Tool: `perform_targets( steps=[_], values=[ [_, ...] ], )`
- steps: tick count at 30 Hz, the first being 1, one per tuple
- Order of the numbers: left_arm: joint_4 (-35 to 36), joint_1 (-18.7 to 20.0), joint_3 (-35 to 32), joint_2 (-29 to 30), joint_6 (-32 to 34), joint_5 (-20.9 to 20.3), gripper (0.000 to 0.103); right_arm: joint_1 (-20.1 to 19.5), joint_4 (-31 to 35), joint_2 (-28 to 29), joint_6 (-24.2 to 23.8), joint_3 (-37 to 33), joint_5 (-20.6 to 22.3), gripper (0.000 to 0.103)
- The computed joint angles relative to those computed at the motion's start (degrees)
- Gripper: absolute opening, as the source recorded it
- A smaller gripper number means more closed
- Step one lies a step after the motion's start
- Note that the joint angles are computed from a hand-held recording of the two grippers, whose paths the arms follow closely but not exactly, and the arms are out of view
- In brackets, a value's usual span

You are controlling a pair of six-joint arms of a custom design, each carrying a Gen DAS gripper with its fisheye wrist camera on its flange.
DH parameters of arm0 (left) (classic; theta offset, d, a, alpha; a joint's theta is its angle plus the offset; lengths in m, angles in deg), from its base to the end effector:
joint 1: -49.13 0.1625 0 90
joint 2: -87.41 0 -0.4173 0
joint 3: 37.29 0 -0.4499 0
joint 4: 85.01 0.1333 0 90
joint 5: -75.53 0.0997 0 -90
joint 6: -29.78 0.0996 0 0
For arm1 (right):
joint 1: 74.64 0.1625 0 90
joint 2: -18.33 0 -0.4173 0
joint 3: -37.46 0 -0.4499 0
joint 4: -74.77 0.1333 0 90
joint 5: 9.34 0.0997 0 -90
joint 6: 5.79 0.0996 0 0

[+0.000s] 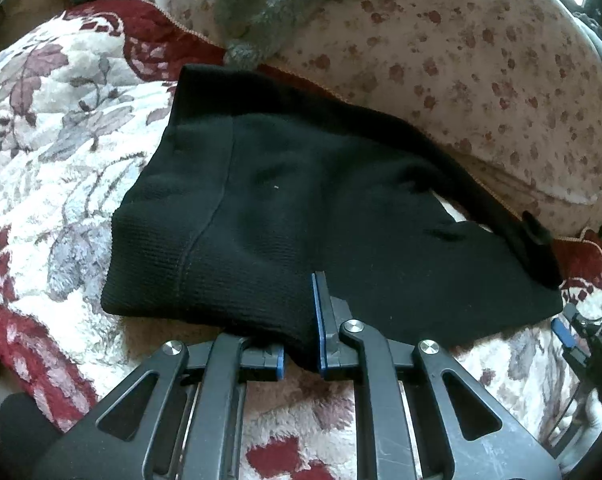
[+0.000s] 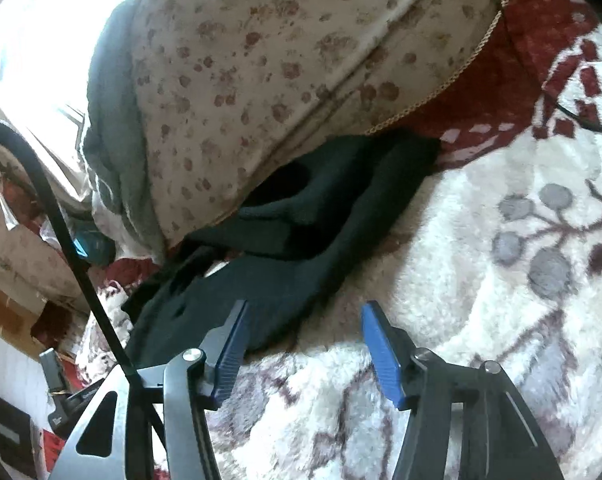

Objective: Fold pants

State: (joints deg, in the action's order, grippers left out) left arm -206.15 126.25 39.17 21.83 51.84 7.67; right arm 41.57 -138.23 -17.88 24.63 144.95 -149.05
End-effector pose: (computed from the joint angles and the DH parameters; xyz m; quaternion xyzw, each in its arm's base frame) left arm 0.0016 -0.7593 0.4055 0.2578 0.9317 -0.1569 0.2022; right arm 0.3135 -0.5071 0.0213 -0.2132 -0.8092 0.5278 0.1453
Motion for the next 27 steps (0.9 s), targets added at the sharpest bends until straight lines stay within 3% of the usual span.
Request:
perform_targets(
  steps=[2, 4, 6, 7, 9, 13, 19, 27],
  values=[
    [-0.44, -0.11, 0.22, 0.15, -0.34, 0.67, 0.01, -1.17, 1.5, 0.08, -1.02, -1.08, 0.58, 0.054],
    [-1.01, -0.29, 0.56, 0.31, -0.65, 1.47, 0.011, -2.26, 0.12, 0.74, -2.93, -2.28, 1.6, 0.035],
    [-0.97, -0.39, 0.51, 0.64, -1.23, 2.07, 0.011, -3.8, -0.79, 0.87, -4.14, -2.86, 4.54, 0.009],
    [-0.64, -0.38, 0.27, 0.91, -1.62, 2.19, 0.011, -4.29, 0.14, 0.92, -4.56, -3.35, 5.04, 0.007],
    [-1.1, -0.33, 0.33, 1.08, -0.83, 2.0, 0.011, -4.24, 0.89, 1.04, -5.44, -3.85, 4.78, 0.005],
    [-1.25, -0.08, 0.27, 0.46, 0.69, 0.16, 0.009, -2.7, -5.16, 1.11, -8.32, -2.81, 5.43, 0.005],
    [0.8, 0.28, -1.3, -0.99, 2.75, -2.94, 0.009, 2.06, -5.75, 1.6, -10.53, -3.25, 3.43, 0.004],
    [5.91, 1.2, -2.22, -4.02, 6.97, -2.76, 0.009, 7.41, -2.6, 3.74, -3.35, -2.14, 1.89, 0.005]
  ],
)
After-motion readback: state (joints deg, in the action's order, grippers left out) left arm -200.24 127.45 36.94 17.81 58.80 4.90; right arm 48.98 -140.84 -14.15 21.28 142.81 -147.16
